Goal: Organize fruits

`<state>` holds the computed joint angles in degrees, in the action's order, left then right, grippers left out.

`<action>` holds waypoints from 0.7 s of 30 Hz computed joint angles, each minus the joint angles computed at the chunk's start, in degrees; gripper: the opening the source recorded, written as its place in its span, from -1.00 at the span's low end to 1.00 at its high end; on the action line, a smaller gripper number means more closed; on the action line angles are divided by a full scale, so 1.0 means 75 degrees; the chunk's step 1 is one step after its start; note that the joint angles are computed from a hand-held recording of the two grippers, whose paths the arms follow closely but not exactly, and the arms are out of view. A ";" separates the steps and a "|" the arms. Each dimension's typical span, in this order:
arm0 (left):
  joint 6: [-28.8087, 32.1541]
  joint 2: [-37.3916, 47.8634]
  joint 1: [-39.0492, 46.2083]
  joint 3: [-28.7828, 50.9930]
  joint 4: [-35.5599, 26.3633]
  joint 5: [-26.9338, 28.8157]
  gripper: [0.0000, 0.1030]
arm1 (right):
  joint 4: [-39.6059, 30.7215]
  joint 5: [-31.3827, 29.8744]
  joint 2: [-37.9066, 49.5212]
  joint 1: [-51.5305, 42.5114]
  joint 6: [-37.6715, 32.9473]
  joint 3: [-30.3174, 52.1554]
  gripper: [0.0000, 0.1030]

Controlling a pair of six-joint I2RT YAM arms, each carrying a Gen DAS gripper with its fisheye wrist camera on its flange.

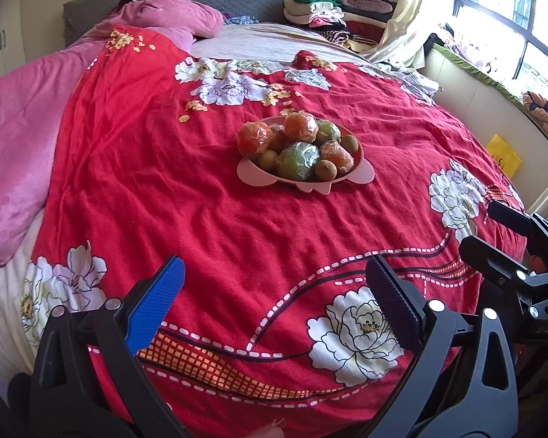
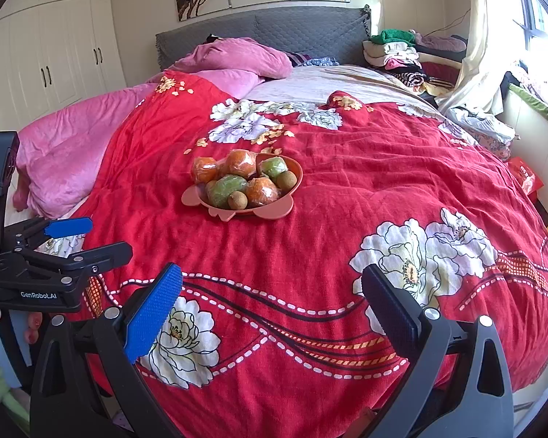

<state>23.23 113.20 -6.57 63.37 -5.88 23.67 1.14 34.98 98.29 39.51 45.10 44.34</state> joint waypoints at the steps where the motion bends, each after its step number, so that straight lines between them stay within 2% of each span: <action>1: 0.0007 -0.0020 0.0013 -0.0012 -0.0013 0.0020 0.81 | 0.0000 0.0000 0.0000 0.0000 0.0000 0.0000 0.91; 21: 0.0016 -0.0067 0.0036 -0.0024 -0.0028 -0.0045 0.81 | 0.0001 0.0014 -0.0003 0.0008 0.0002 -0.0010 0.91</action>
<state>23.35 112.69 -6.30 63.19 -6.10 23.33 1.15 35.09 98.27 39.57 45.11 44.27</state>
